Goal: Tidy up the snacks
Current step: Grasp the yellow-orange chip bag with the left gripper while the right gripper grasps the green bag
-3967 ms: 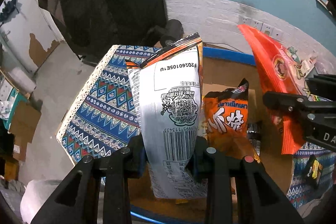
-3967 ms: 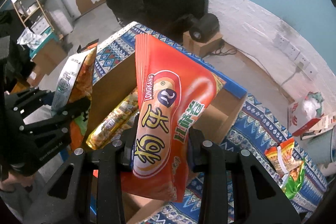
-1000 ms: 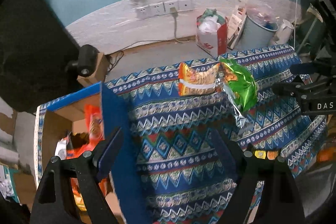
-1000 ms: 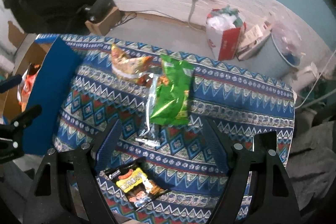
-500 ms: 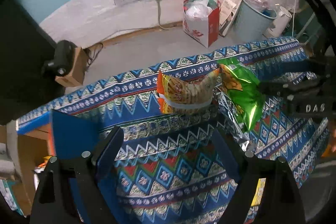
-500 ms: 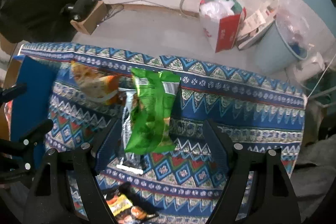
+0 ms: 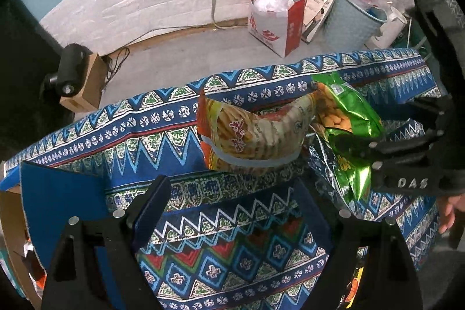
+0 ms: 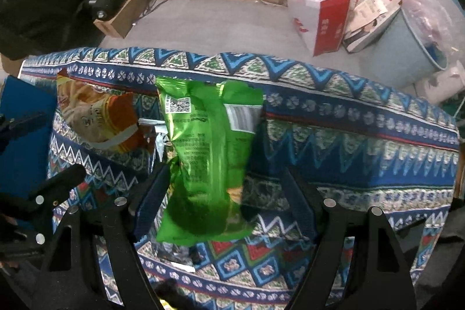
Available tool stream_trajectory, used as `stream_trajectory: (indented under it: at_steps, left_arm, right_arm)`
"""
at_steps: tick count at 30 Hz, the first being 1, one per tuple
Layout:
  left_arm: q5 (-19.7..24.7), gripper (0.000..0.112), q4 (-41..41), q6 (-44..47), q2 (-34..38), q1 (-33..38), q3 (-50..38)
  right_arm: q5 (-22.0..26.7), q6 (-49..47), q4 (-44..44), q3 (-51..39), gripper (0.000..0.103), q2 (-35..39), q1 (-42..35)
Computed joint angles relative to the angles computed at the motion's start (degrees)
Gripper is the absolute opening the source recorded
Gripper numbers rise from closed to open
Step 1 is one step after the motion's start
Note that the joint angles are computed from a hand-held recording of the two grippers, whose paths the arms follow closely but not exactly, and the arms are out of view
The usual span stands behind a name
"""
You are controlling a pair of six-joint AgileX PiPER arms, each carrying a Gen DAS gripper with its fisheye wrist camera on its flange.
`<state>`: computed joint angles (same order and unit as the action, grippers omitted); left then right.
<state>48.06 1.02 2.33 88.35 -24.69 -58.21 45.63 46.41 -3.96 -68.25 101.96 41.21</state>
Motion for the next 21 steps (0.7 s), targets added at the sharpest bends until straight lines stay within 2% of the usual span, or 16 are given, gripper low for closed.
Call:
stream_trajectory:
  at_steps: [1, 3, 5, 13, 16, 21]
  left_arm:
    - [-0.1, 0.087, -0.7, 0.2, 0.2, 0.2, -0.1]
    - [-0.3, 0.087, -1.5, 0.4, 0.8, 0.4, -0.6]
    - [-0.6, 0.087, -2.0, 0.1, 1.3, 0.4, -1.0]
    - [-1.5, 0.087, -4.6, -1.6, 4.2, -0.7, -2.6]
    - [-1.6, 0.087, -3.1, -5.0, 5.6, -1.7, -3.6]
    - [-1.8, 0.087, -5.1, -7.2, 7.7, -1.2, -5.3]
  right_arm:
    - [-0.2, -0.2, 0.2, 0.0, 0.076, 0.4, 0.0]
    - [-1.7, -2.1, 1.5, 0.9, 0.062, 0.9, -0.7]
    - [-3.2, -3.6, 2.8, 2.1, 0.032, 0.4, -0.9]
    - [0.0, 5.5, -6.3, 5.2, 0.029, -4.3, 1.6]
    - [-0.3, 6.3, -6.6, 6.5, 0.029, -5.9, 1.7]
    - [-0.2, 7.9, -7.5, 7.8, 0.029, -7.7, 2.8]
